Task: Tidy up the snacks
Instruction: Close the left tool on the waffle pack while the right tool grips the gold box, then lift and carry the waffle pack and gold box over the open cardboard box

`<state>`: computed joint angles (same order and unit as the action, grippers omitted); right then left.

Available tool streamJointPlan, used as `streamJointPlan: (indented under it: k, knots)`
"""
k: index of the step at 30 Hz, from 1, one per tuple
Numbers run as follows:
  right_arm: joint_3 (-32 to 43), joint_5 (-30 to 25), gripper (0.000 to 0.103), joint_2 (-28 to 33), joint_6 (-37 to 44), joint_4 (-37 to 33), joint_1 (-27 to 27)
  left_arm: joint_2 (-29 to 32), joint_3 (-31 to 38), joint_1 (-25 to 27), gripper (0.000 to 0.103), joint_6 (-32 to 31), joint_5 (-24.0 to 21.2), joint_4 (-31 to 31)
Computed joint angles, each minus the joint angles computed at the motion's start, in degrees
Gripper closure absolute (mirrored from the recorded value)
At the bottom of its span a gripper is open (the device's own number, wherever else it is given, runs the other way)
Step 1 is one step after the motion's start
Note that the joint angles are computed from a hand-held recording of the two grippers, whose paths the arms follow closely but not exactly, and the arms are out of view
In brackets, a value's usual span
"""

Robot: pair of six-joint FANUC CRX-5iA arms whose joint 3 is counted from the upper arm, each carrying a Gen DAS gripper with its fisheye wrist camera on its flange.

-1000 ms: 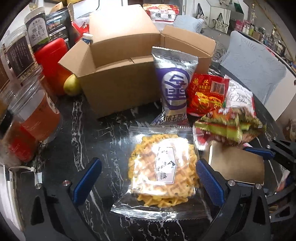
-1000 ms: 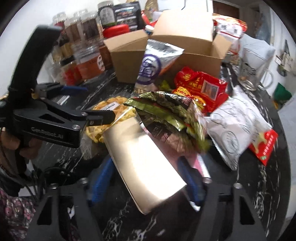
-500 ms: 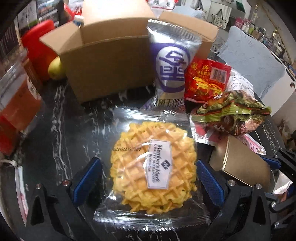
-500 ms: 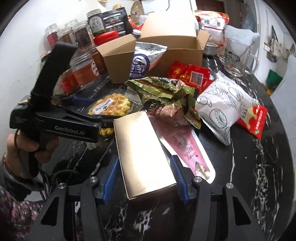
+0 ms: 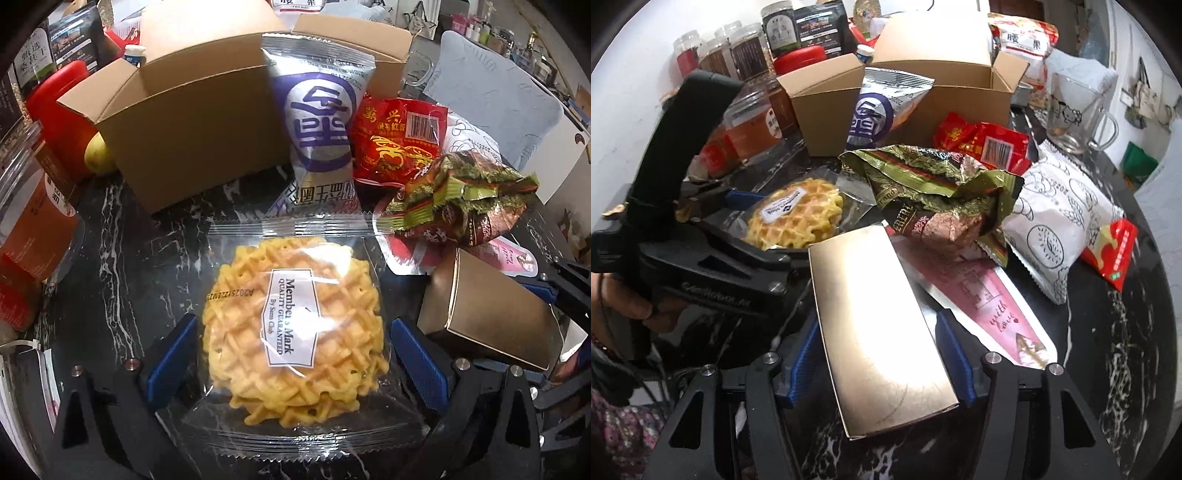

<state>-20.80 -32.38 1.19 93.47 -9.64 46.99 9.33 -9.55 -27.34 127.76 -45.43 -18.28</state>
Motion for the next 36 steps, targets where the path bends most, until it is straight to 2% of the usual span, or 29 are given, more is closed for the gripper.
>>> streamJointPlan:
  k: [2, 4, 5, 7, 9, 14, 19, 21, 28, 32, 36]
  knots:
    - [-0.6, 0.6, 0.042, -0.1, -1.4, 1.4, 0.4, -0.5, -0.5, -0.1, 0.000, 0.1, 0.4, -0.3]
    - [-0.9, 1.0, 0.049, -0.3, -1.8, 1.6, 0.6, -1.4, -1.7, 0.0, 0.008, -1.0, 1.3, 0.2]
    - [-0.5, 0.9, 0.056, -0.4, -0.1, -0.4, 0.2, -2.0, -2.3, -0.9, 0.015, 0.0, 1.6, -0.5]
    - [-0.6, 0.9, 0.058, -0.8, 1.1, -1.8, 0.1, -2.3, -2.3, -2.6, 0.018, 2.2, 1.2, -2.8]
    - [-2.5, 2.8, 0.059, -1.6, -1.3, 1.4, 1.4, -2.7, -2.8, -3.2, 0.020, 3.4, 1.5, -3.9]
    - [-2.8, 3.7, 0.059, -2.6, -0.4, -1.1, 1.1, -6.2, -5.0, -4.5, 0.021, 6.5, 2.2, -5.3]
    - [-3.1, 4.4, 0.059, -4.0, 0.7, -3.1, 0.9, -8.0, -4.6, -6.2, 0.021, 9.5, 0.2, -8.4]
    - [-3.6, 5.0, 0.059, -4.7, -0.1, -2.4, 1.4, -9.3, -3.8, -6.1, 0.021, 9.1, -1.1, -8.5]
    - [-3.5, 6.0, 0.059, -7.4, -0.7, -2.0, 2.4, -12.5, -2.6, -8.8, 0.021, 14.1, -3.9, -13.7]
    - [-2.5, 6.6, 0.059, -8.2, -1.7, -0.5, 2.6, -13.1, -0.4, -10.9, 0.021, 18.0, -6.8, -18.9]
    - [-1.2, 7.4, 0.059, -8.2, -3.1, 1.7, 2.8, -14.5, 0.7, -9.9, 0.021, 16.2, -6.4, -18.9]
